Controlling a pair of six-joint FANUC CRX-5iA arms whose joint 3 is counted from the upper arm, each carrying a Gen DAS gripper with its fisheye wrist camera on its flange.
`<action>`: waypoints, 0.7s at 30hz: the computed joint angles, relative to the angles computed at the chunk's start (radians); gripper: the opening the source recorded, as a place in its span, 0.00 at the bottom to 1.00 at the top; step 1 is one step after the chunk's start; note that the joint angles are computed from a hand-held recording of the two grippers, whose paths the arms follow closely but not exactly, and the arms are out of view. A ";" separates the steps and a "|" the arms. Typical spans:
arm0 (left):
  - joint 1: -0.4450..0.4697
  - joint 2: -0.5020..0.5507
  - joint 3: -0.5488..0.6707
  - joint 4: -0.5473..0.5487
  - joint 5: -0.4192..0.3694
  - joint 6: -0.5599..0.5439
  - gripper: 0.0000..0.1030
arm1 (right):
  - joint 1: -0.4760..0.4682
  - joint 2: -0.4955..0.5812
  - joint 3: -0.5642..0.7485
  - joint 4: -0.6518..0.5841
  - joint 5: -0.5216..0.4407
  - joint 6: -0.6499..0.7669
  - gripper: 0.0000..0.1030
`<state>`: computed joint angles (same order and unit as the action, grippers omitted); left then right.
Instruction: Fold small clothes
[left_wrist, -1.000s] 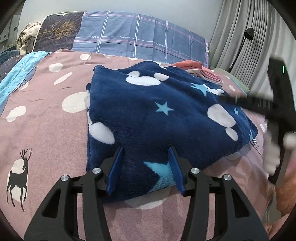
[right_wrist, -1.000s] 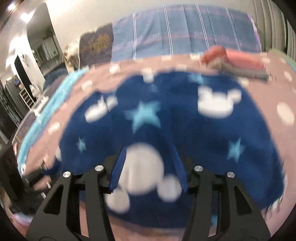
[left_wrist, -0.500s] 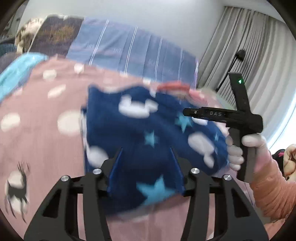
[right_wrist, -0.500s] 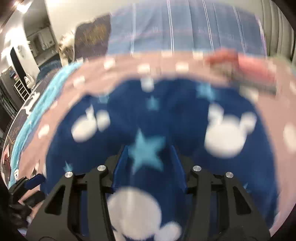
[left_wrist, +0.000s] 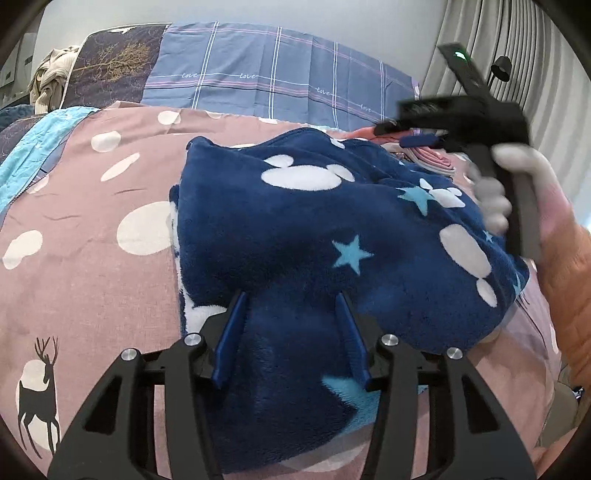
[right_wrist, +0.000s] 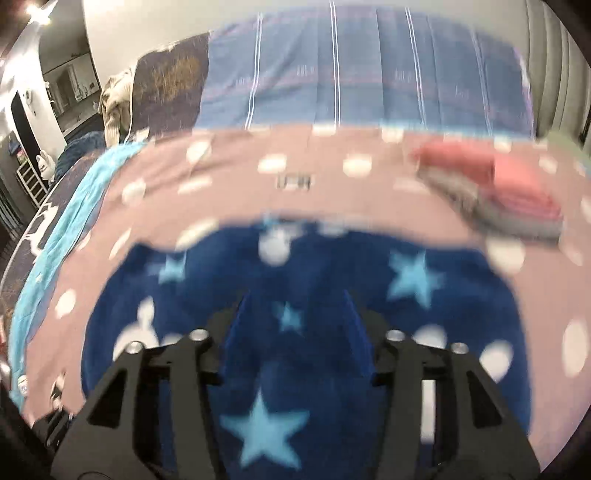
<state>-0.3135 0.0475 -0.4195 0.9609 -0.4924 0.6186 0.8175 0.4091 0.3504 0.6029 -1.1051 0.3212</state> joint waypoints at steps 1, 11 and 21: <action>0.002 -0.002 -0.003 0.008 -0.003 -0.007 0.50 | -0.021 0.039 0.056 -0.061 -0.028 0.047 0.61; 0.000 -0.001 -0.019 0.069 -0.007 -0.050 0.50 | -0.050 0.064 0.038 -0.070 -0.053 0.061 0.57; 0.054 -0.155 -0.168 0.208 0.082 -0.103 0.54 | 0.285 -0.094 -0.154 0.177 0.025 0.176 0.63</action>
